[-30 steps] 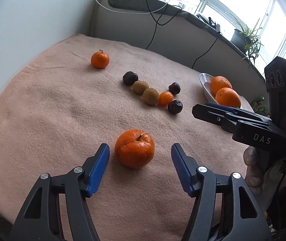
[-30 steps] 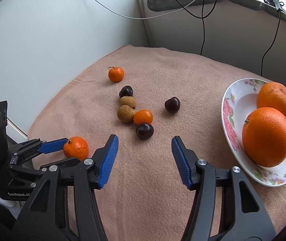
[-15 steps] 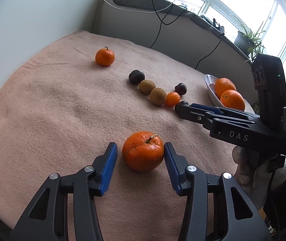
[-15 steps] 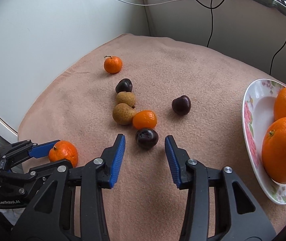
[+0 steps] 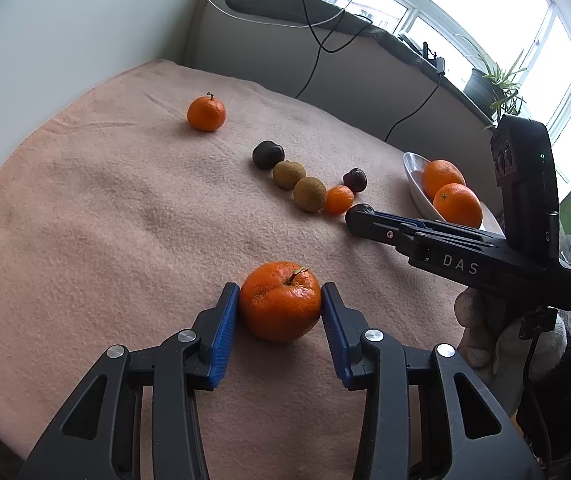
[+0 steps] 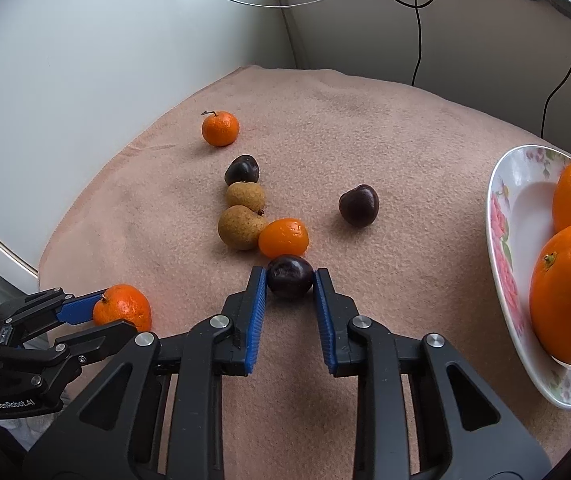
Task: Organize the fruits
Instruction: 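Close the left gripper on the small tangerine while the right gripper grasps a dark cherry, then carry the tangerine and cherry onto the plate and open both grippers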
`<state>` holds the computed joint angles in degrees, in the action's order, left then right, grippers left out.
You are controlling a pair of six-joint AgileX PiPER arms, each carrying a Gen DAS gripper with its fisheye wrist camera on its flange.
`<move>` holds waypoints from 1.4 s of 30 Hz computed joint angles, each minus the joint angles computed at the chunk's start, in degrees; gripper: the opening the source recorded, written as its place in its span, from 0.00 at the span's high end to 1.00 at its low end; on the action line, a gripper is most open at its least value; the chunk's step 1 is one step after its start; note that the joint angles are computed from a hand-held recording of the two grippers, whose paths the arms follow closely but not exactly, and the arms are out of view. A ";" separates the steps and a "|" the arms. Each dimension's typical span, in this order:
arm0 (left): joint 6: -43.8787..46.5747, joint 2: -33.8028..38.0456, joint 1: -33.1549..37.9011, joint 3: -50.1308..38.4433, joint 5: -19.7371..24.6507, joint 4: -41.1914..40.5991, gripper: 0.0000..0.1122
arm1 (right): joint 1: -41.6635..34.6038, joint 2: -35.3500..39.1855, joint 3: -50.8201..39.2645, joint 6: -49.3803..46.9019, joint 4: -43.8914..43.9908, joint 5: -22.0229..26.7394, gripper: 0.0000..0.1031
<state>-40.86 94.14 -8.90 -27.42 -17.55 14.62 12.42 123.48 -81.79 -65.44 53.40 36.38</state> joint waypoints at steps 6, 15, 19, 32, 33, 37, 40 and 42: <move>-2.55 -0.57 0.03 -0.31 0.03 2.70 0.65 | -1.82 -1.81 2.20 -2.64 3.00 0.30 0.76; -4.44 -0.37 -1.33 -2.83 0.62 4.48 0.65 | -6.39 -6.39 7.22 -7.97 7.84 1.48 0.76; -4.22 0.05 -2.35 -4.56 1.31 4.51 0.65 | -8.61 -8.53 9.38 -10.09 9.67 1.81 0.76; -7.29 3.28 -5.74 -13.07 3.85 9.75 0.65 | -16.36 -13.88 14.70 -15.75 15.10 1.24 0.76; -8.56 3.71 -5.79 -13.85 3.93 11.26 0.65 | -16.80 -14.01 15.00 -16.08 15.53 1.04 0.76; -13.40 5.70 -6.20 -17.25 4.28 16.97 0.65 | -18.97 -14.30 15.35 -16.21 15.98 1.06 0.76; -16.40 7.14 -6.63 -19.95 4.71 20.65 0.65 | -20.57 -14.44 15.48 -16.55 16.20 0.95 0.76; -20.36 8.20 -6.60 -21.86 4.93 25.04 0.65 | -21.47 -14.33 15.46 -16.62 16.47 0.90 0.76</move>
<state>-61.21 102.33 -15.49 -49.27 -12.62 39.67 -9.05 109.15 -66.33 -82.06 69.86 37.28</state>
